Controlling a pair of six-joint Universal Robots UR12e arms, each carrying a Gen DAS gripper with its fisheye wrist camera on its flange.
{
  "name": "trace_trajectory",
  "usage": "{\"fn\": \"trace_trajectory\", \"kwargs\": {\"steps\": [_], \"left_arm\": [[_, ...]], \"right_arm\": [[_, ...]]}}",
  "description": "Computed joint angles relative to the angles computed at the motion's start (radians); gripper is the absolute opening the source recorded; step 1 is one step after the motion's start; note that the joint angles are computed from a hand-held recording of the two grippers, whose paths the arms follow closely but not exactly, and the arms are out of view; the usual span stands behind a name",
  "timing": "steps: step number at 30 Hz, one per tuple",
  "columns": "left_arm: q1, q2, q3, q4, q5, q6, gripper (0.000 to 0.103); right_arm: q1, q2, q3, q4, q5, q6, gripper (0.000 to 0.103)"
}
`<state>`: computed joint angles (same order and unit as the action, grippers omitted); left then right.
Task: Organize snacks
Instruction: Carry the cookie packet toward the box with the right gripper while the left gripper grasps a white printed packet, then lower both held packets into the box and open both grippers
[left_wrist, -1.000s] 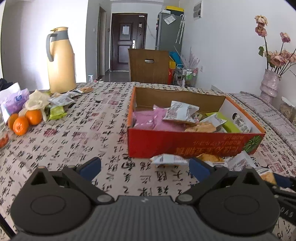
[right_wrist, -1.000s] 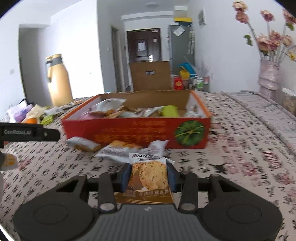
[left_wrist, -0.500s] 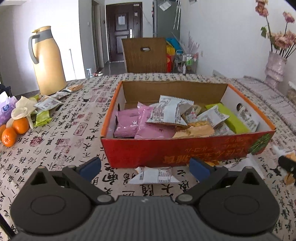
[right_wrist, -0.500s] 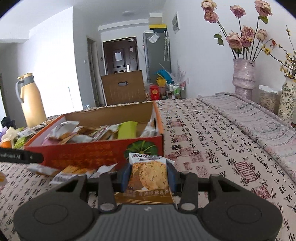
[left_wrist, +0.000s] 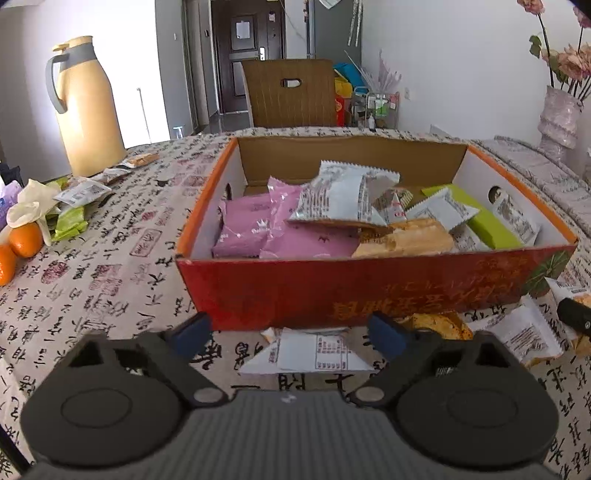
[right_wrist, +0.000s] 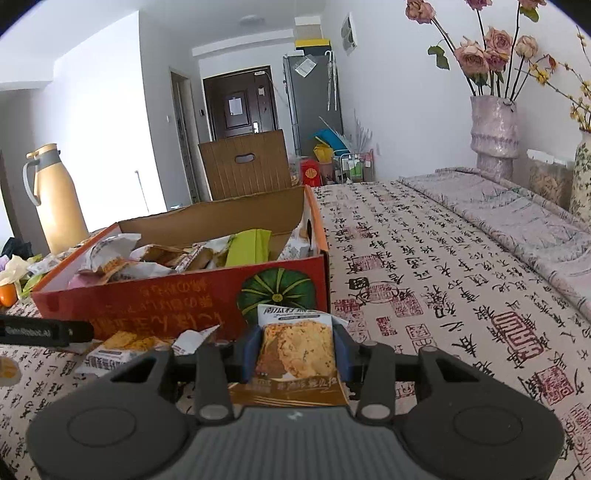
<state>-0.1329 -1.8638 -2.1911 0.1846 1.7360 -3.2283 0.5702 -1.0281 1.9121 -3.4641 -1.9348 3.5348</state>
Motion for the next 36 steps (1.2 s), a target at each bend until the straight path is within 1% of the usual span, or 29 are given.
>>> {"fn": "trace_trajectory", "kwargs": {"steps": [1,3,7,8,14,19,20,21,31,36], "left_arm": [[0.002,-0.002,0.001,-0.008,-0.006,-0.001,0.084],[0.007,-0.002,0.004,-0.027,-0.016,-0.010,0.076],[0.017,0.001,-0.001,-0.034,-0.044,-0.018,0.069],[0.018,0.001,-0.001,-0.038,-0.050,-0.015,0.065],[0.017,0.001,-0.002,-0.041,-0.053,-0.008,0.063],[0.013,0.007,-0.007,-0.032,-0.056,0.013,0.059],[0.014,0.010,-0.010,-0.028,-0.060,0.017,0.047],[0.015,0.014,-0.011,-0.032,-0.069,0.021,0.045],[0.006,0.046,-0.046,0.021,-0.063,0.033,0.045],[0.001,0.062,-0.060,0.057,-0.053,0.031,0.045]], "right_arm": [[-0.002,0.000,0.000,0.003,0.005,0.000,0.040],[-0.002,0.002,-0.001,0.007,0.010,-0.001,0.041],[-0.005,0.002,0.001,0.002,0.024,0.005,0.040],[-0.005,0.002,0.002,0.001,0.026,0.005,0.041],[-0.007,0.002,0.004,-0.007,0.033,0.006,0.041],[-0.007,0.002,0.005,-0.011,0.033,0.006,0.041],[-0.007,0.002,0.005,-0.012,0.032,0.006,0.041],[-0.007,0.003,0.005,-0.013,0.032,0.006,0.041],[-0.001,0.005,0.006,-0.031,0.013,-0.006,0.041],[0.006,0.005,0.008,-0.062,-0.008,-0.022,0.041]]}}
